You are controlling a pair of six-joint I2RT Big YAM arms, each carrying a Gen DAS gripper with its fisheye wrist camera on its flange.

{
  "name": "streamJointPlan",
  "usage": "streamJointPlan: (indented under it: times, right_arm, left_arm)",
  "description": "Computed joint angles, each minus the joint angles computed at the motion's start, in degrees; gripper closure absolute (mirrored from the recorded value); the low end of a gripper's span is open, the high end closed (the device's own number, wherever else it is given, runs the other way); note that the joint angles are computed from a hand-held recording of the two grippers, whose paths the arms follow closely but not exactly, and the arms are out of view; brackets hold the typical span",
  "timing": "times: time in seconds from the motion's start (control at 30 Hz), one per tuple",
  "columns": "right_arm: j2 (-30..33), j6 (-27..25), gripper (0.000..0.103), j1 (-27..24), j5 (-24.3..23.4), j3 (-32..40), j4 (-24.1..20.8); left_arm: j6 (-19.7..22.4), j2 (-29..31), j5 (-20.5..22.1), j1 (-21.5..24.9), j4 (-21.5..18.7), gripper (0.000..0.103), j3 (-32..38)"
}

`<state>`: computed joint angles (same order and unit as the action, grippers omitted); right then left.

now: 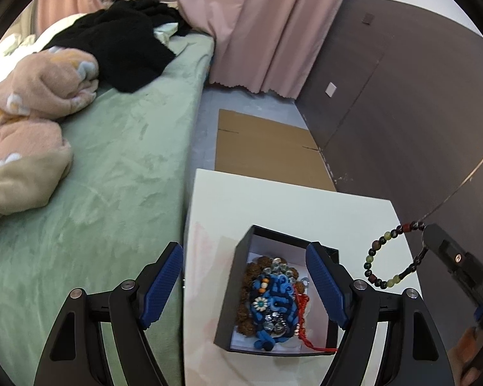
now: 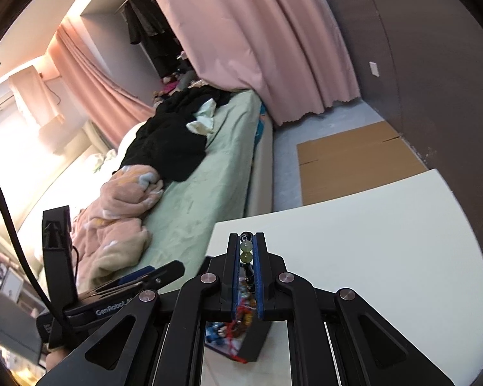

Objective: Organize jewelry
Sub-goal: 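Carry the beaded bracelet into the box and open the right tool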

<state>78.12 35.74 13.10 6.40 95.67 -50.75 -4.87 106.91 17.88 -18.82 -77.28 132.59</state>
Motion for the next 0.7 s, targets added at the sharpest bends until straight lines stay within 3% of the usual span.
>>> streamJointPlan:
  times: [0.37, 0.6, 0.7]
  right_arm:
    - [3.16, -0.48, 0.094, 2.89, -0.33, 2.12, -1.39]
    - [4.58, -1.87, 0.094, 5.06, 4.27, 4.02, -5.35]
    - [7.43, -2.71, 0.094, 5.94, 3.74, 6.8, -9.74]
  left_arm:
    - [-0.01, 0.45, 2.18, 2.44, -1.4, 0.023, 1.57]
    - [0.44, 0.05, 3.18, 3.21, -1.61, 0.023, 1.62]
    - [0.4, -0.08, 3.4, 3.34, -1.55, 0.023, 1.52]
